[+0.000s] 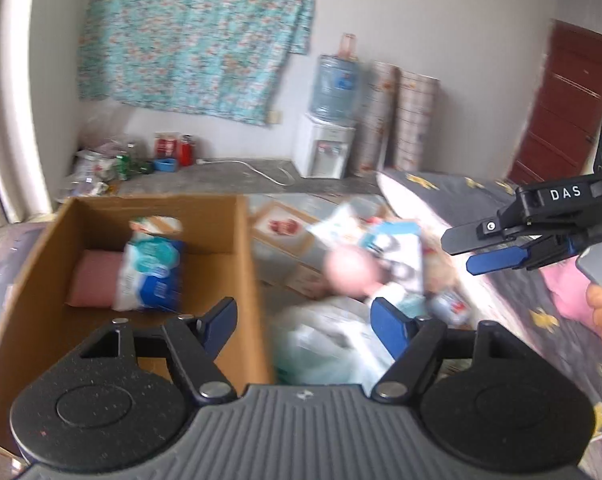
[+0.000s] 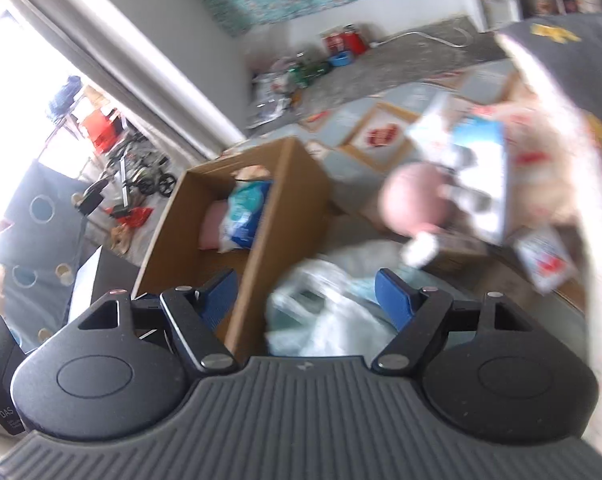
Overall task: Organize soft objects
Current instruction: 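Return the right gripper to the pile and grasp the pink plush pig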
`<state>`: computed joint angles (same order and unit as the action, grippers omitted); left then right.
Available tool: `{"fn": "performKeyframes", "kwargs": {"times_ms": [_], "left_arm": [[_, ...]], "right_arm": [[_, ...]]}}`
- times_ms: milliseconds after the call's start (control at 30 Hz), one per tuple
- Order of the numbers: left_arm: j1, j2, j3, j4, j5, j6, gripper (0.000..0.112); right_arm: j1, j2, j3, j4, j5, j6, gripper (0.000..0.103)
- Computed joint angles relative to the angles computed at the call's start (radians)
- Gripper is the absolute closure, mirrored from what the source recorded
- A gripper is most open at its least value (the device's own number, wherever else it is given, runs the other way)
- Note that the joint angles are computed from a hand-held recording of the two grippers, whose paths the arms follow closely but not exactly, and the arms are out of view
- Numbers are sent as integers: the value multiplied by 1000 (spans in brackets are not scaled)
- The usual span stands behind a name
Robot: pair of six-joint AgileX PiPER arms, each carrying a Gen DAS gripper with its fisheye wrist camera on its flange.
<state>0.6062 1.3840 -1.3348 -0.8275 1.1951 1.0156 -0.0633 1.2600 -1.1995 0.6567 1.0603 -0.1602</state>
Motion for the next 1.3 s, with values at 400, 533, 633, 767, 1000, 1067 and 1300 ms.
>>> {"fn": "performKeyframes", "kwargs": {"times_ms": [400, 533, 633, 767, 1000, 1067, 1300], "left_arm": [[-263, -72, 180, 68, -236, -183, 40], [-338, -1, 126, 133, -305, -322, 44], [-387, 93, 45, 199, -325, -461, 51], [-442, 234, -81, 256, -306, -535, 52], [-538, 435, -255, 347, -270, -597, 52], [-547, 478, -297, 348, -260, -612, 52], [-569, 608, -441, 382, -181, -705, 52]], "right_arm": [[-332, -81, 192, 147, 102, -256, 28], [-304, -7, 182, 181, 48, -278, 28], [-257, 78, 154, 201, -11, -276, 28], [-195, 225, 72, 225, -98, -258, 30], [-80, 522, -215, 116, -181, -135, 32], [-54, 602, -316, 61, -172, -80, 33], [35, 839, -647, -128, -39, 79, 34]]}}
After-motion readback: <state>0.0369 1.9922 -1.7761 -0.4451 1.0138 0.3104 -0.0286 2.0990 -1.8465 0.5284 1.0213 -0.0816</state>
